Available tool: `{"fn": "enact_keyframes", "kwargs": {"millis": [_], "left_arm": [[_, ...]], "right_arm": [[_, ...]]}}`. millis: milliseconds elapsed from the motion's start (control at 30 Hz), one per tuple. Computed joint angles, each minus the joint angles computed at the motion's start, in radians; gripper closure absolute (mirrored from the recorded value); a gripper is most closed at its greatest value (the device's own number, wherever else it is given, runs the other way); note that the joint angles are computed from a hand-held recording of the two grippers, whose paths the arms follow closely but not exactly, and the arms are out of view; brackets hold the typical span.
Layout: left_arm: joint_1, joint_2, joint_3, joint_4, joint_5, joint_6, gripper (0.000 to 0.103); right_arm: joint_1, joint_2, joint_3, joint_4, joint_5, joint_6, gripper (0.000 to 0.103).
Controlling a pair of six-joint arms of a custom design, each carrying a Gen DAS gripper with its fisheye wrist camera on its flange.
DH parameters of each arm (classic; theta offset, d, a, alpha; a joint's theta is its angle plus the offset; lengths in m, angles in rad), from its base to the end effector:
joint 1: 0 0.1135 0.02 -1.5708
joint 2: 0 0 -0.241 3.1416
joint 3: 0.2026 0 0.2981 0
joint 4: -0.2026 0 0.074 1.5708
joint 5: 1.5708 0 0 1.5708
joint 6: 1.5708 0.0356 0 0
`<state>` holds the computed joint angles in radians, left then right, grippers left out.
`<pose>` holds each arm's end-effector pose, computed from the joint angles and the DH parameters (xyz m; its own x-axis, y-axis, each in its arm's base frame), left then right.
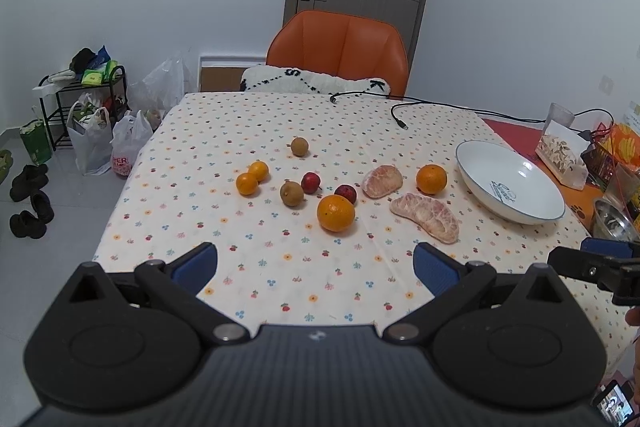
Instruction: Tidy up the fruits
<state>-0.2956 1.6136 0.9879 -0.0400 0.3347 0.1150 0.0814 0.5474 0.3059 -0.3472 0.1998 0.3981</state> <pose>0.3666 -0.1239 0.1654 -0.5270 0.2738 -0.8046 0.5866 0.8022 -0.1113 0.2026 0.0094 0.1669 -0.4773 0.3423 -0.8094 0.2928 0.9303 0.2208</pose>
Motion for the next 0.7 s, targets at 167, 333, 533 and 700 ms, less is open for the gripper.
{"fn": "enact_keyframes", "kwargs": {"millis": [167,333,533,700], "left_arm": [[-0.015,0.036,0.025,0.017,-0.015,-0.002,0.0],[-0.02,0.082,0.054,0.033,-0.019,-0.005,0.0],[-0.024,0.136,0.098,0.036,-0.022,-0.009,0.0],[-0.027,0.18,0.139,0.03,-0.016,-0.014,0.0]], "right_arm": [[-0.027,0.068,0.006,0.064,-0.034,-0.017,0.0],[-0.073,0.157,0.013,0.146,-0.101,-0.023,0.0],[-0.104,0.261,0.027,0.24,-0.161,-0.039,0.0],[-0.135,0.34,0.042,0.31,-0.192,-0.033,0.0]]}}
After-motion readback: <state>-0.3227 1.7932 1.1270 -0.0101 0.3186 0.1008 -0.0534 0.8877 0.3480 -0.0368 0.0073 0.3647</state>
